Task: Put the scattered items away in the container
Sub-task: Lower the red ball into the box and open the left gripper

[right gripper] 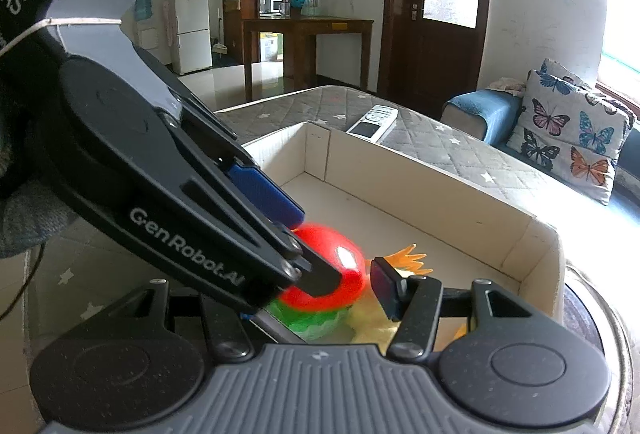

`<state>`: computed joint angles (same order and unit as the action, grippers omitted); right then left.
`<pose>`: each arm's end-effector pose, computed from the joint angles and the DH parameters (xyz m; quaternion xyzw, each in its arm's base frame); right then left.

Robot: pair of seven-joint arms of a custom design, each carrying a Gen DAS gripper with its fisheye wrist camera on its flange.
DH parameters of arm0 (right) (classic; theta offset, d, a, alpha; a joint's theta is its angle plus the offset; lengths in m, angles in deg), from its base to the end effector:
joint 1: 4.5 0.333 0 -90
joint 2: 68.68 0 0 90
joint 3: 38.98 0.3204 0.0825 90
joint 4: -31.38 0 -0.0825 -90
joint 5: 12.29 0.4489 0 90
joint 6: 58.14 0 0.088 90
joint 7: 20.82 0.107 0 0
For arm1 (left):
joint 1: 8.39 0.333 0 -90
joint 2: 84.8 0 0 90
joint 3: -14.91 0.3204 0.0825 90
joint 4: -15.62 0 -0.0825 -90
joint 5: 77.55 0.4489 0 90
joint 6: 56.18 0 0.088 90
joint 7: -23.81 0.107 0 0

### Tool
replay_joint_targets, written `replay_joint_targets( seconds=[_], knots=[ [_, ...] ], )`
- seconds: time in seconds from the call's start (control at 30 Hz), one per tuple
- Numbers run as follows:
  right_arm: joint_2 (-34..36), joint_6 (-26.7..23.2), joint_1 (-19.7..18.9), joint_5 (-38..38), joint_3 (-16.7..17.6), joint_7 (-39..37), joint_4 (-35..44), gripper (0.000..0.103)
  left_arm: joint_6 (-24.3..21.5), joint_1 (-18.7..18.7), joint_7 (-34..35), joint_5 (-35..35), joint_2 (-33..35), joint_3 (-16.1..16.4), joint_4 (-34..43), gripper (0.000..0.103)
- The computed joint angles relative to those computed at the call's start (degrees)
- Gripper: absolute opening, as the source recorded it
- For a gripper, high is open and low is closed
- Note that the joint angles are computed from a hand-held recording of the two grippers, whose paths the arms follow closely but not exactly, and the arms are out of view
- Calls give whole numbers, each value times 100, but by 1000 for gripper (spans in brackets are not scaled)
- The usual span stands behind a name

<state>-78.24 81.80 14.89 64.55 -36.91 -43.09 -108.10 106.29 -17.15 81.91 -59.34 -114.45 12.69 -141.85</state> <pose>0.4941 0.1956 0.3486 -0.8889 0.1162 -0.0729 0.4371 0.4390 -0.1006 0.4017 -0.7021 0.6415 -0.2280 0.2087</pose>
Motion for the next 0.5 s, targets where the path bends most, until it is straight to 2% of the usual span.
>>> replay_joint_targets(
  seconds=[0.33, 0.5],
  knots=[
    [-424, 38, 91, 171, -47, -41, -427, 57, -5, 72, -116, 63, -153, -36, -103, 50],
    [-711, 41, 141, 233, -111, -9, -684, 60, 55, 141, -401, 102, -346, -118, -261, 50]
  ],
)
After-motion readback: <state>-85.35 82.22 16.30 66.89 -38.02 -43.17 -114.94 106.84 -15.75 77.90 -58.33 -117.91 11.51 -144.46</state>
